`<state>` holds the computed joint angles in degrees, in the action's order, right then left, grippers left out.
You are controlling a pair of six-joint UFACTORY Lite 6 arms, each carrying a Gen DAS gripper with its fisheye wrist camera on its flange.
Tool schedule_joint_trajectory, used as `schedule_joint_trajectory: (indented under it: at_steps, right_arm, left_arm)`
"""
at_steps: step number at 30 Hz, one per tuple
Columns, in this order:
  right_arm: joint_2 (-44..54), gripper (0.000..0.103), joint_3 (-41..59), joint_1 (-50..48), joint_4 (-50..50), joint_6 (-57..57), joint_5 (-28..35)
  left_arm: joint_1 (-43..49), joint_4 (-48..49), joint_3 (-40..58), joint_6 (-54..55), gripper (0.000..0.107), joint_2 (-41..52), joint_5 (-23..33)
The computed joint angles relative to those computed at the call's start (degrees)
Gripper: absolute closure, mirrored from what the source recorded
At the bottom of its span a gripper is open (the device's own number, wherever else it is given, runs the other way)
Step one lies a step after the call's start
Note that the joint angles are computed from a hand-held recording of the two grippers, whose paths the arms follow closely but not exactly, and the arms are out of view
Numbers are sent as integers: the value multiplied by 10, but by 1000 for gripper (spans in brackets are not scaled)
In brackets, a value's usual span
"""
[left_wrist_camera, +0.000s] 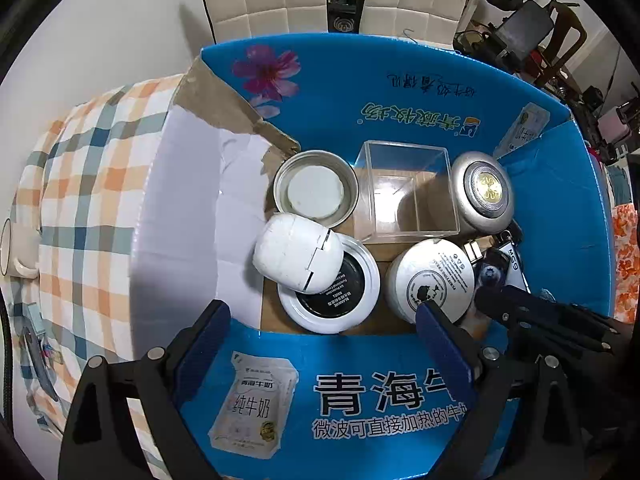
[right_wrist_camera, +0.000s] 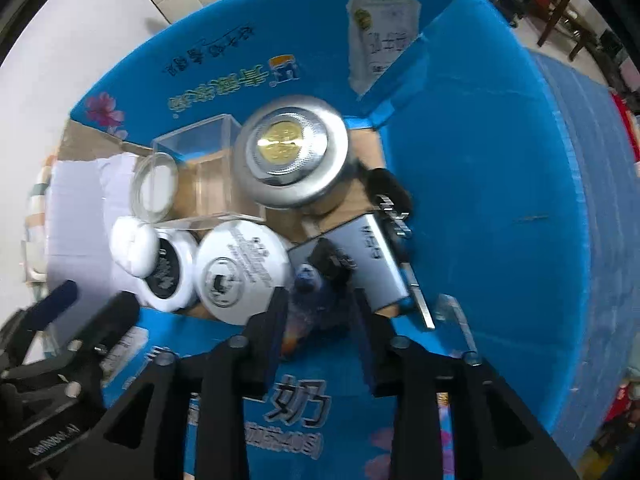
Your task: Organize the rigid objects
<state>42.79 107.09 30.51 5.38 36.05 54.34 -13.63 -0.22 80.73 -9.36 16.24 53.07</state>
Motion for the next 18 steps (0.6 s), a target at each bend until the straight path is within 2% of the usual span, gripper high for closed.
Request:
schedule_joint_trajectory:
  at_steps: [3,5,6,18]
  right_arm:
    - [-13,49,-3,2,-26,17,16]
    - [-22,31,-1,5,-50,33,35]
    - [-28,18,-2,5,-58,39,39]
    - [-163,16,-48,20,-94,59,99]
  left_arm:
    - [0,5,3,0,12,-4,4]
    - [1,6,6,0,12,-8,9]
    - [0,7,8,-1,12,-10,11]
    - [-1,25,35,-21,12,-60,60]
